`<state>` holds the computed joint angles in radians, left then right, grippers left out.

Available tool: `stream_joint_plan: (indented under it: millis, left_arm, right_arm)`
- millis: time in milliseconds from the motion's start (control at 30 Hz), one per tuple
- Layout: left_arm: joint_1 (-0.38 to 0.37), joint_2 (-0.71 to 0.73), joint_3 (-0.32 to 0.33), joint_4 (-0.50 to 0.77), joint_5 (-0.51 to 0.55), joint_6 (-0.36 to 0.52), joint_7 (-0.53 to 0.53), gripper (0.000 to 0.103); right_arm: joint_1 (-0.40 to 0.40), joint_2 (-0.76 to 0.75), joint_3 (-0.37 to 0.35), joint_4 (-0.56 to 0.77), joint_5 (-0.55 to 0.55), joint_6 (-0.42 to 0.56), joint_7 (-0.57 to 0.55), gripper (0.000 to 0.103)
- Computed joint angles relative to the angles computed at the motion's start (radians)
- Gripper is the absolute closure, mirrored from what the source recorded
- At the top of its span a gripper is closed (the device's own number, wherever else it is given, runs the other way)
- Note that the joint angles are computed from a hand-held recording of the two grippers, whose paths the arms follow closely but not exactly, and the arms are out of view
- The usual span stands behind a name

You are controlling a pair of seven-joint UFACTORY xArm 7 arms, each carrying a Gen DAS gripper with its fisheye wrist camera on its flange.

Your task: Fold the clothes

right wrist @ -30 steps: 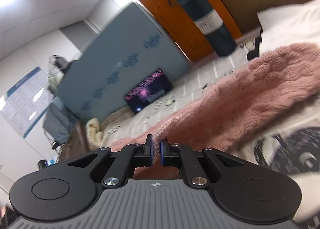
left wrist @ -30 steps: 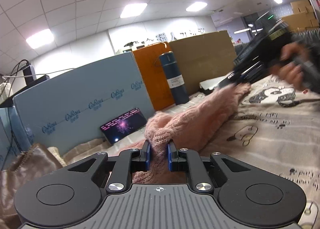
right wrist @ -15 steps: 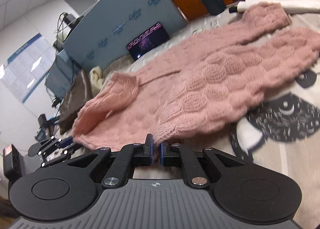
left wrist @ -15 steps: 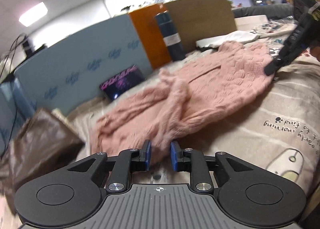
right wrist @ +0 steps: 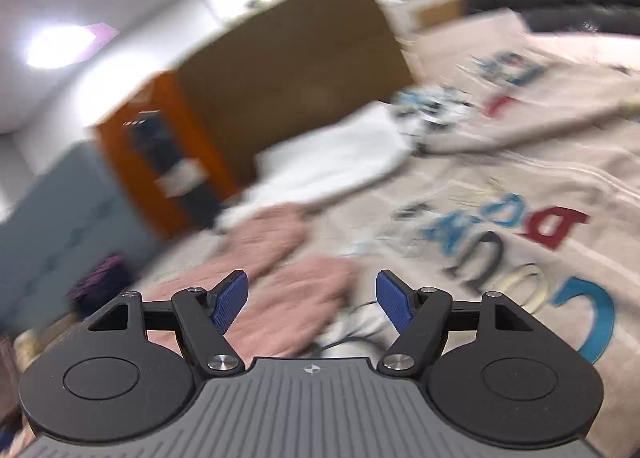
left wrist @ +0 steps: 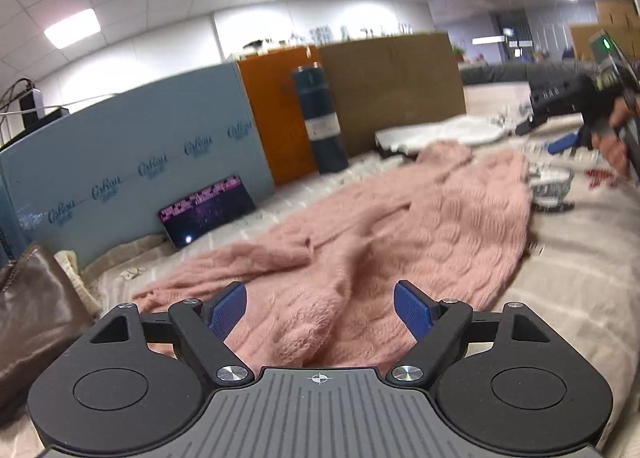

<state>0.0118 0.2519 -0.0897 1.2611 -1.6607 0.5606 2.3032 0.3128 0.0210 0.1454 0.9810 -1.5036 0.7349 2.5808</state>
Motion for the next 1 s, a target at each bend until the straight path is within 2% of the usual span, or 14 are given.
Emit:
stream_joint_plan:
  millis: [67, 100, 133, 167, 267, 367, 533, 633, 733, 867, 900, 967, 1000]
  left_arm:
    - [-0.011, 0.000, -0.001, -0.007, -0.001, -0.044, 0.023, 0.019]
    - [-0.014, -0.004, -0.001, -0.015, -0.003, -0.058, 0.030, 0.018]
    - [-0.017, -0.008, -0.001, -0.023, -0.004, -0.072, 0.037, 0.018]
    - [-0.018, -0.010, 0.001, -0.029, -0.002, -0.078, 0.039, 0.017]
    - [-0.021, -0.003, 0.005, -0.027, 0.018, -0.100, 0.014, 0.015]
    - [-0.014, 0.006, 0.004, -0.017, 0.049, -0.095, -0.019, 0.013]
    - [0.005, 0.022, -0.005, 0.007, 0.121, -0.071, -0.075, 0.012]
    - [0.014, 0.024, -0.016, 0.008, 0.124, -0.072, -0.074, 0.012]
    - [0.020, 0.017, -0.018, 0.000, 0.106, -0.078, -0.059, 0.012]
    - [0.026, 0.010, -0.006, -0.006, 0.116, -0.092, -0.083, 0.012]
    - [0.029, 0.009, -0.003, -0.007, 0.134, -0.088, -0.108, 0.011]
    - [0.031, 0.005, -0.002, -0.012, 0.171, -0.089, -0.145, 0.011]
    - [0.034, 0.000, -0.006, -0.018, 0.166, -0.090, -0.130, 0.011]
  right_arm:
    - [-0.029, 0.019, -0.026, 0.011, -0.020, -0.101, 0.029, 0.038]
    - [-0.041, 0.035, -0.035, 0.024, -0.024, -0.142, 0.024, 0.047]
    - [-0.044, 0.060, -0.038, 0.047, 0.006, -0.152, -0.020, 0.062]
    - [-0.044, 0.080, -0.041, 0.067, 0.028, -0.158, -0.058, 0.068]
    - [-0.027, 0.103, -0.048, 0.092, 0.004, -0.149, -0.116, 0.094]
    - [0.000, 0.089, -0.047, 0.090, -0.032, -0.108, -0.155, 0.096]
    - [0.054, -0.045, 0.021, 0.014, -0.099, 0.124, -0.196, 0.096]
    - [0.055, -0.064, 0.048, 0.009, -0.094, 0.202, -0.272, 0.096]
    - [0.042, -0.024, 0.039, 0.026, -0.028, 0.201, -0.330, 0.096]
    - [0.026, 0.015, 0.014, 0.027, 0.104, 0.168, -0.343, 0.096]
    - [0.024, 0.019, 0.009, 0.025, 0.129, 0.163, -0.337, 0.094]
    - [0.027, 0.006, 0.008, 0.014, 0.100, 0.155, -0.281, 0.086]
    - [0.031, 0.004, 0.012, 0.017, 0.071, 0.158, -0.260, 0.069]
